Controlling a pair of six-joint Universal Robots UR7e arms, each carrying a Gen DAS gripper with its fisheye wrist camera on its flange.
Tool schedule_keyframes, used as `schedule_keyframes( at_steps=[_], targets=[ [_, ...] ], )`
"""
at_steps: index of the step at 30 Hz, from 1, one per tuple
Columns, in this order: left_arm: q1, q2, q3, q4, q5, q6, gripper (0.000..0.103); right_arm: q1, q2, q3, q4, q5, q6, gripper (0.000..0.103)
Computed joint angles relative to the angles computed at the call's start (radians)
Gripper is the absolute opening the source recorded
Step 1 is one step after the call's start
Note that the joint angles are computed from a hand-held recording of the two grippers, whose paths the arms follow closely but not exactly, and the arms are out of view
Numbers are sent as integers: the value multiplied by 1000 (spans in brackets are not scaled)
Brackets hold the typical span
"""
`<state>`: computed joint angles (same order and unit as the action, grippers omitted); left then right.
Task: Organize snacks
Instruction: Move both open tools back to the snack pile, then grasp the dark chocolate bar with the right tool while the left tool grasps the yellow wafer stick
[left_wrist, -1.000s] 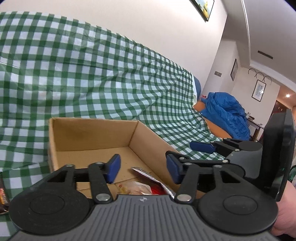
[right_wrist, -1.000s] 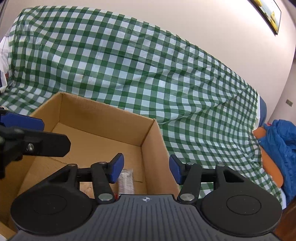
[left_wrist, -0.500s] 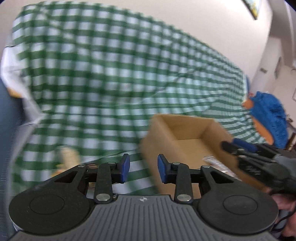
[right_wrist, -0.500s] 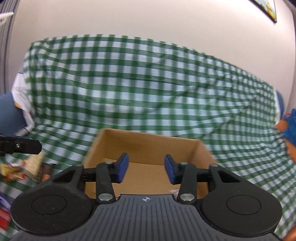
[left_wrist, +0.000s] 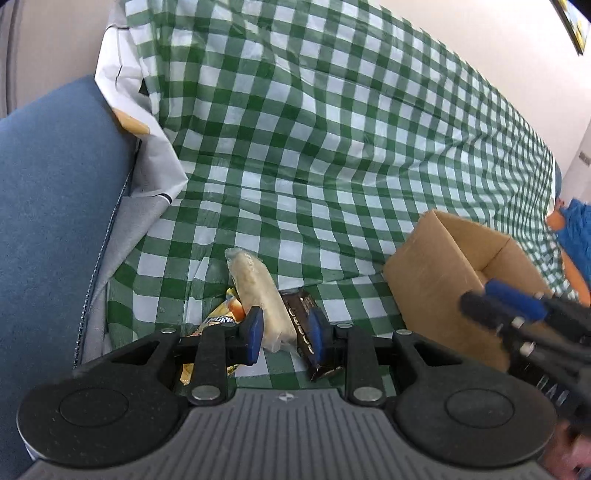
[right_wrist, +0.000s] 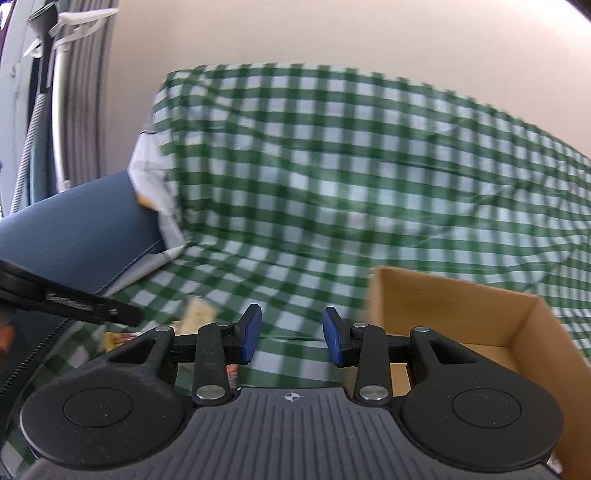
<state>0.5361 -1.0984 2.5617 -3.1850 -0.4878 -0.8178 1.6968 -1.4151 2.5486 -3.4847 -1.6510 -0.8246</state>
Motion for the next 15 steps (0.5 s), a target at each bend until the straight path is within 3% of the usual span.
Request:
schedule_keyframes(
  at_steps=[3,9,15],
  targets=[
    [27,-2,2,-9,14,-13,29,24,43,-10,4,-21,20,38],
    [62,-34,6,88,72,-162,32,50,134,-46,23,-67,61,40],
    [104,-5,-11,85,69,-150,58,69,248,-100,28,-119,105,45]
  ],
)
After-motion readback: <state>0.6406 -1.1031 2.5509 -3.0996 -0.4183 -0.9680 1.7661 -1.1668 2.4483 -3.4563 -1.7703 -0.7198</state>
